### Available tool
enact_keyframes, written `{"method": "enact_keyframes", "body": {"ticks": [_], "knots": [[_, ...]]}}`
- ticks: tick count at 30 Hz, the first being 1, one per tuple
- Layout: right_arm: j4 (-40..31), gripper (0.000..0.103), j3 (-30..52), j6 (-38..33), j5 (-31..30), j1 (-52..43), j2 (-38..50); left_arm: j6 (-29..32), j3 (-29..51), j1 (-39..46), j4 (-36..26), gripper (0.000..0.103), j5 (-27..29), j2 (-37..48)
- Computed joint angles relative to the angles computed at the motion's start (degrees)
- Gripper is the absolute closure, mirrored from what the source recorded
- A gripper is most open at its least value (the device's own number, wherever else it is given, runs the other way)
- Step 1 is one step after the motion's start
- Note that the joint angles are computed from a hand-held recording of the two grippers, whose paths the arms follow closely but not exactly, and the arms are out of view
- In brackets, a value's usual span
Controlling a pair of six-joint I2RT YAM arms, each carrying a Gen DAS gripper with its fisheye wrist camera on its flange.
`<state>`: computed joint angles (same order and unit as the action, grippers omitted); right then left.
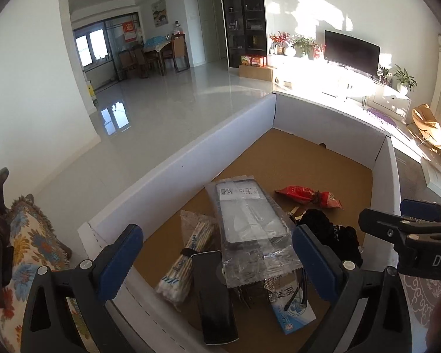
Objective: Organize objects
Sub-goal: 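Open both tools to drop the screen protector and black fabric into the bin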
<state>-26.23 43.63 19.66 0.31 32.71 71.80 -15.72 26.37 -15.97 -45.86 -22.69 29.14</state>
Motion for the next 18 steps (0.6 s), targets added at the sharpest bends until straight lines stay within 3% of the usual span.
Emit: {"method": "enact_keyframes", "body": {"ticks": [2,5,6,7,10,18], "knots": [[-1.28,0.008,0.45,-1.06,0.91,-0.32,-1.06,-2.14,0.41,-3.95,-1.76,0.0,-3.79,0.73],[-2.54,0.008,-0.12,-1.33,2.85,0.18,-4.09,-11.07,1.3,-16.13,-6.66,0.0,-16.21,3.69],[-2.76,0.008,-0.28,-1.49,3.35,0.14,-4.69,-13.04,1.87,-16.87,-8.11,0.0,-17.94,4.89],[-2.83,0.008,-0.32,-1.72,3.59,0.02,-4.9,-13.74,2.52,-15.71,-9.03,0.0,-16.7,5.88],[-3.28,0.008,-0.4,-1.62,4.03,0.08,-5.38,-5.17,2.31,-3.09,-6.57,0.0,-2.32,2.83],[-2.65,0.008,-0.49,-0.69,4.3,0.78,-5.34,-1.36,1.02,8.69,-5.42,0.0,7.5,-1.57]]}}
